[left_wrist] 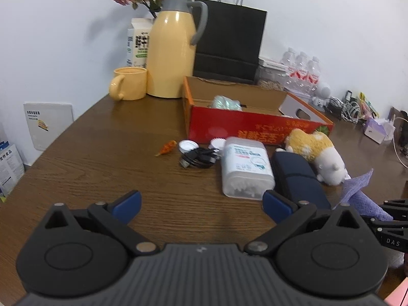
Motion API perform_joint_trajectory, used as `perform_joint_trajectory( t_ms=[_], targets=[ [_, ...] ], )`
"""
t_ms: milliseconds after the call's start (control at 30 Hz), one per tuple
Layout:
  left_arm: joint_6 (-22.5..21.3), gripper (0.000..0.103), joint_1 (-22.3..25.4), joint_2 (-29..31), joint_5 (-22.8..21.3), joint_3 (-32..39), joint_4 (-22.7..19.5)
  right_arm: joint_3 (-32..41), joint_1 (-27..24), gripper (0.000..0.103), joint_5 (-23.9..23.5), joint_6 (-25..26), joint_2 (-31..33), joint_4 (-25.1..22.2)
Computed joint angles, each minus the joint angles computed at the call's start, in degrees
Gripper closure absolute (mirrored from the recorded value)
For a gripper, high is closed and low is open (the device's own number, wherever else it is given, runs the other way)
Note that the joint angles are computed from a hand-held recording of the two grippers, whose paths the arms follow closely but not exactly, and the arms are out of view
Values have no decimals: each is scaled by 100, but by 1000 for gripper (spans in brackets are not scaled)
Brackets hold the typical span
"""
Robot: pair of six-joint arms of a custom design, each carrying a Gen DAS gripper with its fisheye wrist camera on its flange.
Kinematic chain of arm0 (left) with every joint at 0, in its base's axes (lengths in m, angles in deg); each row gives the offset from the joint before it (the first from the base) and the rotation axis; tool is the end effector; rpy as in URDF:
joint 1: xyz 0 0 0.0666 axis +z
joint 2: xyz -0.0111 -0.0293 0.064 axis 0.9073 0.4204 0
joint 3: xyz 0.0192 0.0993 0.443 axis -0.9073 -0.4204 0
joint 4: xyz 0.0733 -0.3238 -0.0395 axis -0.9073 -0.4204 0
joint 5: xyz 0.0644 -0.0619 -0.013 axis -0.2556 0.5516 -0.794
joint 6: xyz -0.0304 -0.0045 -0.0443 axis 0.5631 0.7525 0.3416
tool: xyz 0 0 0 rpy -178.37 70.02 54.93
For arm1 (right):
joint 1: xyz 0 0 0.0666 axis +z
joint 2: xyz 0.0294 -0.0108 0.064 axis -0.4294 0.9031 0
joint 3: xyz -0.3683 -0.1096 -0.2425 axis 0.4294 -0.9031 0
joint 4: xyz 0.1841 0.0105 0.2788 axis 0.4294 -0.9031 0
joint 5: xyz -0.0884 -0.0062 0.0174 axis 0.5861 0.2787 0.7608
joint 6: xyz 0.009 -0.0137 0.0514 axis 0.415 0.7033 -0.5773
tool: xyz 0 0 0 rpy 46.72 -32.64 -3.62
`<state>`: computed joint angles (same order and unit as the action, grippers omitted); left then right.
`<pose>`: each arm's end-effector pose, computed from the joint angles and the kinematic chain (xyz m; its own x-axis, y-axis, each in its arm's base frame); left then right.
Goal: Organize objects
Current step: 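Grasp the purple cloth with the right tool while the left tool grasps the white bottle cap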
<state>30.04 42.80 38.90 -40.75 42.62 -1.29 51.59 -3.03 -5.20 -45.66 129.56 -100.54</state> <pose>0.5989 -0.2566 0.4462 -0.5135 0.2423 -0.8231 0.5796 0.8053 -0.1245 0.4380 0.1657 0.4013 -0.5786 0.0763 -0.8121 0.1025 0.9945 0.0205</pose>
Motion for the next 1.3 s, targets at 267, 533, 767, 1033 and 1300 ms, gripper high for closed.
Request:
perform_joint_trajectory(
  t_ms=[267, 533, 767, 1033, 1300],
  targets=[
    [-122, 0, -399, -30, 96, -270, 57, -109, 324, 92, 859, -437, -110, 456],
    [-132, 1, -874, -74, -261, -629, 436, 46, 397, 92, 1277, -504, -77, 612],
    [-227, 3, -1030, -99, -489, -751, 582, -34, 394, 92, 1129, -512, -102, 813],
    [323, 30, -807, -68, -758, -634, 753, -143, 344, 92, 1034, -537, -105, 972],
    [462, 66, -725, 427, -733, 204, 11, -92, 347, 92, 1012, -540, -41, 893]
  ],
)
